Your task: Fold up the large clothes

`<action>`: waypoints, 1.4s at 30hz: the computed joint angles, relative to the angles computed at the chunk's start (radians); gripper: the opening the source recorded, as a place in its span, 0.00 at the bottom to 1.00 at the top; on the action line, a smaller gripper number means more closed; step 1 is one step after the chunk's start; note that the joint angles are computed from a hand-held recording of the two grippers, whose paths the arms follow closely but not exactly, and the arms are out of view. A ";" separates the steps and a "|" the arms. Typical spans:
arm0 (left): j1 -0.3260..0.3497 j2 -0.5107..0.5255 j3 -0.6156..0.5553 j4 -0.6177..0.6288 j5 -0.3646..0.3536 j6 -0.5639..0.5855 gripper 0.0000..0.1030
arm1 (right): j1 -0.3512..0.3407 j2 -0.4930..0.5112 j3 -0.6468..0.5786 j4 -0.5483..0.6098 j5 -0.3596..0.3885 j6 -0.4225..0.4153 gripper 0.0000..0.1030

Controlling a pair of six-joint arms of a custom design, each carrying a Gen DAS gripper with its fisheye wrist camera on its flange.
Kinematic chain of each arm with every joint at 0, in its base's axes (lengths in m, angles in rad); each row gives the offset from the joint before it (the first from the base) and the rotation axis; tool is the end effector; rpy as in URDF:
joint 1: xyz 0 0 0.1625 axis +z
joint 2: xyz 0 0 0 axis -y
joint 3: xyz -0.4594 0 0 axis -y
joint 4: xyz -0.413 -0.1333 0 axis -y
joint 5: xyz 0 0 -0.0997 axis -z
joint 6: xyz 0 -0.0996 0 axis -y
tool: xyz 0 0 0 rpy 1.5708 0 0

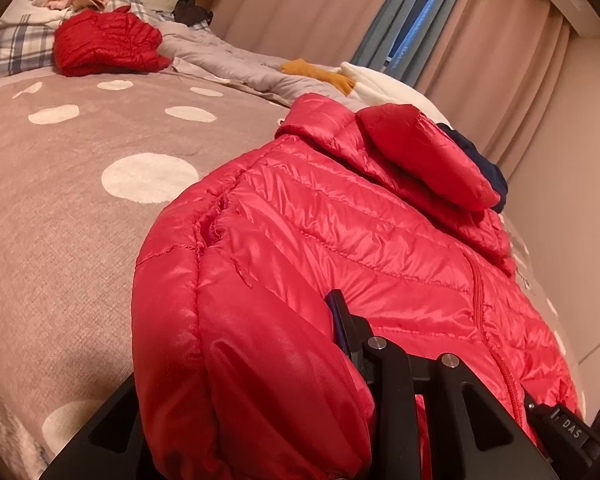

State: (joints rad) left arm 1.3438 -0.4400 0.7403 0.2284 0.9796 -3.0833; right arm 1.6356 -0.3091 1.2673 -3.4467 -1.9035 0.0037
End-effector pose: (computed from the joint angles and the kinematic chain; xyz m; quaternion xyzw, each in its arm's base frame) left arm -0.0031 -0.8524 0.1082 -0.0256 0.8419 -0.4958 0.2116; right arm 0.1530 -0.8022 -0.0137 -0.0463 -0.8860 0.4416 0.1334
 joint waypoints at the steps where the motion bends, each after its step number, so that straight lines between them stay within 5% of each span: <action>1: 0.000 0.001 -0.002 0.003 0.002 -0.003 0.29 | 0.000 0.000 0.000 0.000 0.000 0.001 0.07; 36: 0.004 0.011 -0.034 0.048 0.022 -0.006 0.27 | 0.003 -0.010 0.008 0.014 -0.006 0.010 0.07; 40: -0.013 -0.014 0.003 0.009 -0.032 0.028 0.25 | 0.032 -0.013 0.000 0.026 -0.070 -0.069 0.10; 42: -0.024 -0.031 0.037 -0.034 -0.070 0.058 0.25 | 0.033 -0.024 0.019 0.006 -0.042 -0.067 0.10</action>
State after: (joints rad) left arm 1.3203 -0.4707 0.7776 0.1940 0.9096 -3.0252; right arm 1.6685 -0.3329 1.2864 -3.4409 -1.9451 -0.0633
